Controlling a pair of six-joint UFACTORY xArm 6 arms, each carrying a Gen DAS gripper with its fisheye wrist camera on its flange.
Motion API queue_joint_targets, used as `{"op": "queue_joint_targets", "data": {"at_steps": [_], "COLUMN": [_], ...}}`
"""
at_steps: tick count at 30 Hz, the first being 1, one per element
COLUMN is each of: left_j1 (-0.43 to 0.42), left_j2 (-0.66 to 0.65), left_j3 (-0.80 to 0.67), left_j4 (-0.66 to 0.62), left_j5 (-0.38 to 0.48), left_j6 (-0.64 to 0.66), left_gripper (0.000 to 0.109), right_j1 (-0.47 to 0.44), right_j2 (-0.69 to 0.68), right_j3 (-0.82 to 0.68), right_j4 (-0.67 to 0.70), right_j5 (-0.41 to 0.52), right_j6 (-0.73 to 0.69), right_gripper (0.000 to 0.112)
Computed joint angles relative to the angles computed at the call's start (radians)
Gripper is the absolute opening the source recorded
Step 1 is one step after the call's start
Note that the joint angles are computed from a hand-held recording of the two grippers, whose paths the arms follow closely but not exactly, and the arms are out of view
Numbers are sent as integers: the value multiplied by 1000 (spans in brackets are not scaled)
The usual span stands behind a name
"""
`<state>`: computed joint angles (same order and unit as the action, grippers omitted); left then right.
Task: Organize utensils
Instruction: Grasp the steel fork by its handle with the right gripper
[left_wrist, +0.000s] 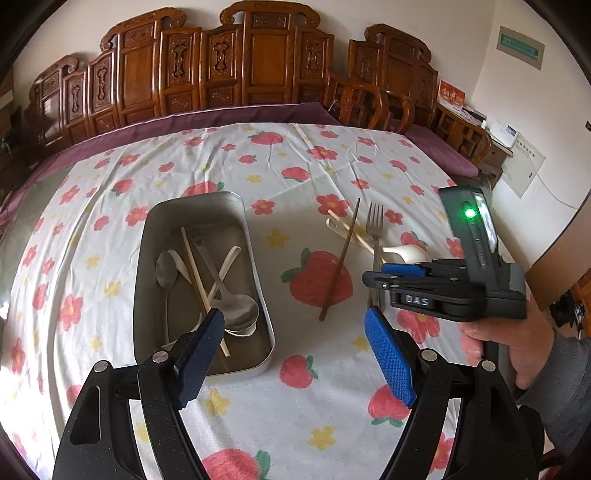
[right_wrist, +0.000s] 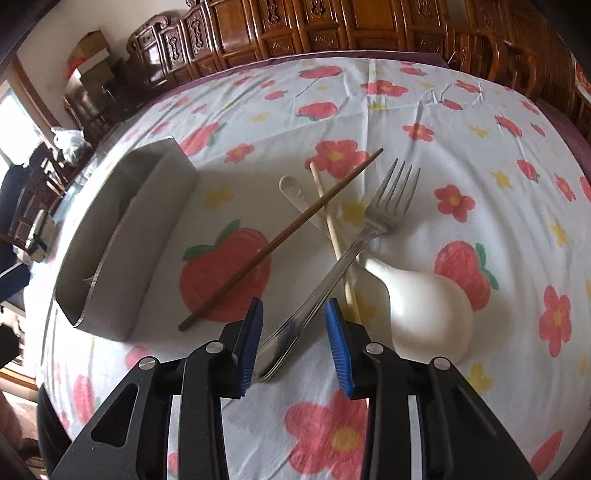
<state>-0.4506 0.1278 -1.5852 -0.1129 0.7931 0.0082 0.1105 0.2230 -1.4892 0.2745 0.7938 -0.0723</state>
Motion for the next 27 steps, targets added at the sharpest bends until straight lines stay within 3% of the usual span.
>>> {"op": "queue_joint_targets", "data": {"at_steps": [8, 18, 27], "left_j1": [-2, -9, -10], "left_j2": [3, -5, 17], "left_j3": [1, 11, -6], "left_j4": [0, 5, 7], "left_j5": [0, -3, 4], "left_j6": [-3, -2, -2], "left_gripper": [75, 75, 75], "right_j1": [17, 12, 0], "right_j2": [18, 9, -49], "right_j3": [-2, 5, 64], "right_j4": [-133, -186, -220], "right_j5": [-48, -46, -54], "right_j6": [51, 151, 196], "right_gripper": [25, 10, 10]}}
